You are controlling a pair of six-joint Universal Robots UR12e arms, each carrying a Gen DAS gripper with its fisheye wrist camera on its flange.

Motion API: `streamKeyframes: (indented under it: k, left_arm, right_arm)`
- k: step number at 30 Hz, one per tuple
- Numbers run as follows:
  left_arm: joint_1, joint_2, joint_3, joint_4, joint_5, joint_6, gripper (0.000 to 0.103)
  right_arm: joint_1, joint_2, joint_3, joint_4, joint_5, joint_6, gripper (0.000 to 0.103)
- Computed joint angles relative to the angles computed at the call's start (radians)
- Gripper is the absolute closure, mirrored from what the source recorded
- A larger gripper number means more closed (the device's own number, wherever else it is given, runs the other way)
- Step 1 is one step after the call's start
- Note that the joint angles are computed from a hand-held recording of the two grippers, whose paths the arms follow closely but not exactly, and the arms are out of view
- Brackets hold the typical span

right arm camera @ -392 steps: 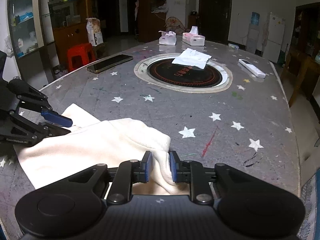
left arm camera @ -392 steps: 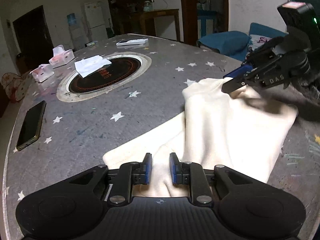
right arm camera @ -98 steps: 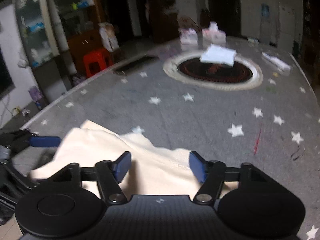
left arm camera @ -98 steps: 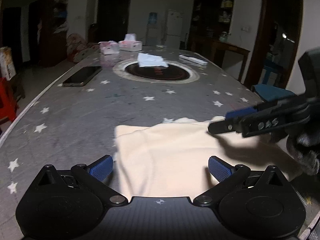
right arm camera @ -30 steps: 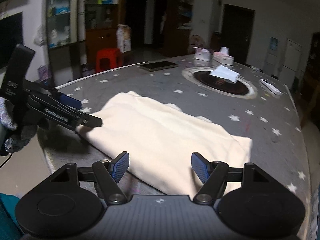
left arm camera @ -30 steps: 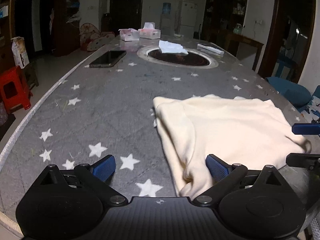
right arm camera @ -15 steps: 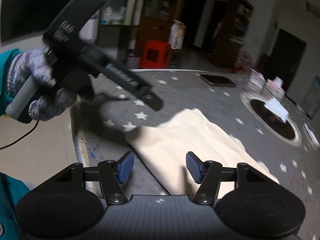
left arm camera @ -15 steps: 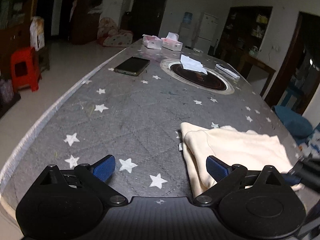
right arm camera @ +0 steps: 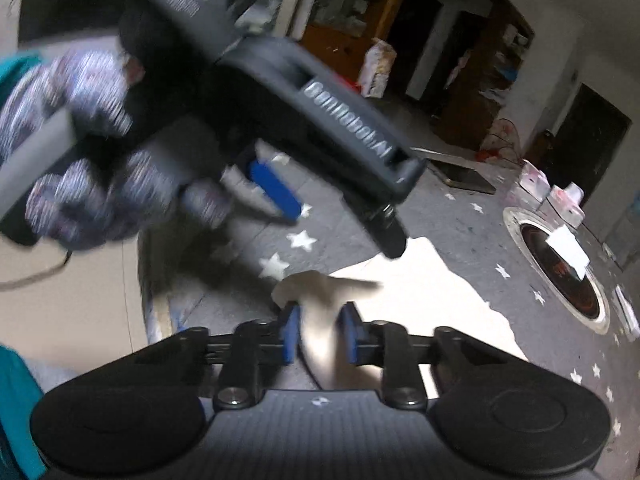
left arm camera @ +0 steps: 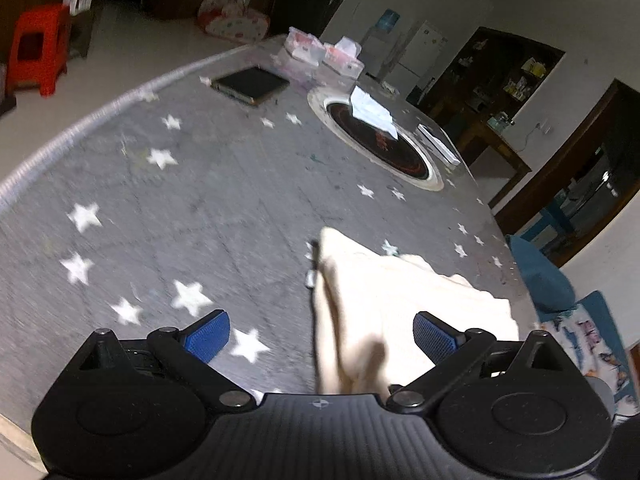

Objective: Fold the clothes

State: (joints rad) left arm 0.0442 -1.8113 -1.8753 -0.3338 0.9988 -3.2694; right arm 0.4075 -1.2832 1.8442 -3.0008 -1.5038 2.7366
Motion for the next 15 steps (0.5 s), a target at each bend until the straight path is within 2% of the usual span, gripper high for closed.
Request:
streamKeyframes:
  k: [4, 10, 15]
  left_arm:
    - [-0.001, -0.013, 0.017, -0.027, -0.029, -0.045, 0.003]
    - [0.001, -0.028, 0.042, -0.065, -0.083, -0.12, 0.003]
    - [0.013, -0.043, 0.055, -0.098, -0.181, -0.213, 0.004]
  right_arm:
    - [-0.025, -0.014, 0.01, -0.026, 0.045, 0.078, 0.092]
    - [-0.061, -0.042, 0.032, -0.07, 0.107, 0.182, 0.094]
    - [-0.079, -0.054, 0.039, -0.08, 0.14, 0.214, 0.094]
